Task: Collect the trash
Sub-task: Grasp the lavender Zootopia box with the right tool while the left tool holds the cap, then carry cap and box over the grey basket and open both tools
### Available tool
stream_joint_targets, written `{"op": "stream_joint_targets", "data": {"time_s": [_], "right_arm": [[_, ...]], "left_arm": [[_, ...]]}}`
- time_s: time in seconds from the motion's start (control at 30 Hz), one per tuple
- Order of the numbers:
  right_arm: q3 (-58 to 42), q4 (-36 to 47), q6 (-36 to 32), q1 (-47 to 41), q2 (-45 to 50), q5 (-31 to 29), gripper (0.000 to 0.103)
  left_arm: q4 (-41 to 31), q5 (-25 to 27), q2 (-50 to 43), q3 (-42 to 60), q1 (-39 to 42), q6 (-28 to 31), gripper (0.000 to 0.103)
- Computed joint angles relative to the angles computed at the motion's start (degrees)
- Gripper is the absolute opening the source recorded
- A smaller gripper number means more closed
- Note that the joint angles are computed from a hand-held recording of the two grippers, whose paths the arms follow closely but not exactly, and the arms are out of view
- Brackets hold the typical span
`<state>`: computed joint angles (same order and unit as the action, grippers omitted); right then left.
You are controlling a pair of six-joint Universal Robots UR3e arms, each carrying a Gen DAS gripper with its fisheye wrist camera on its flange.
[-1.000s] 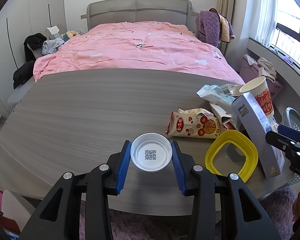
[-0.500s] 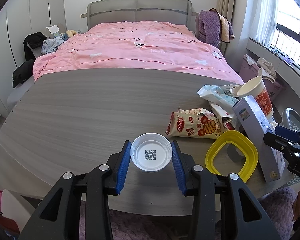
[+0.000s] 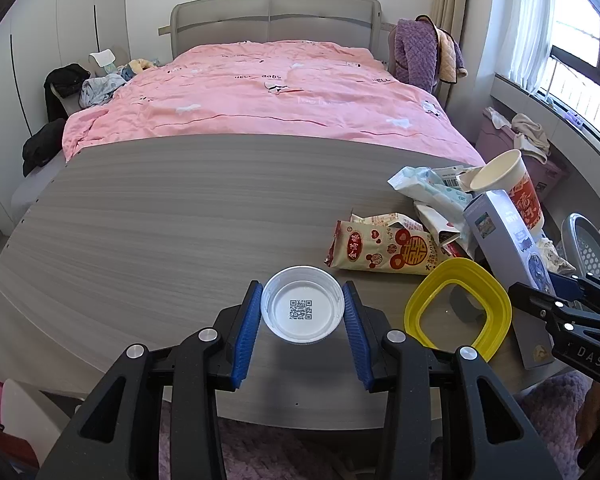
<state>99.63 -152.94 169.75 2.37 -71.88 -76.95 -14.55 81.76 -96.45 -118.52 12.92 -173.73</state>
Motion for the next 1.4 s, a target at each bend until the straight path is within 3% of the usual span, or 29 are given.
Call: {"op": "stream_joint_targets", "data": {"time_s": [0.47,0.73,0.9,1.13,1.4], "right_arm": [[2.8,-2.6,1.6,-1.2,-4.3,5.1,0.042],[9.3,-3.3,2.1,-9.0,-14.7,11.4,0.043],[15.8,-1.4,0.0,-18.3,-23.7,13.6,0.043],[24.0,3.5,-5.2,-35.5,-33.3,17.0,0.043],[26.7,8.7,-11.7,-49.4,-35.0,19.3,0.043]], "left_arm": [[-2.4,-0.6,3.5,0.1,-1.4,0.0,0.040],[-5.9,-0.6,4.5,4.9,-6.8,-0.6,0.040],[-8.5,-0.3,0.9,12.6,-14.5,-1.6,0.040],[-12.6,-0.7,-10.9,29.1,-27.6,-2.1,0.040],[-22.6,-1.1,-26.1,50.9,-37.3,-2.2,0.040]]}}
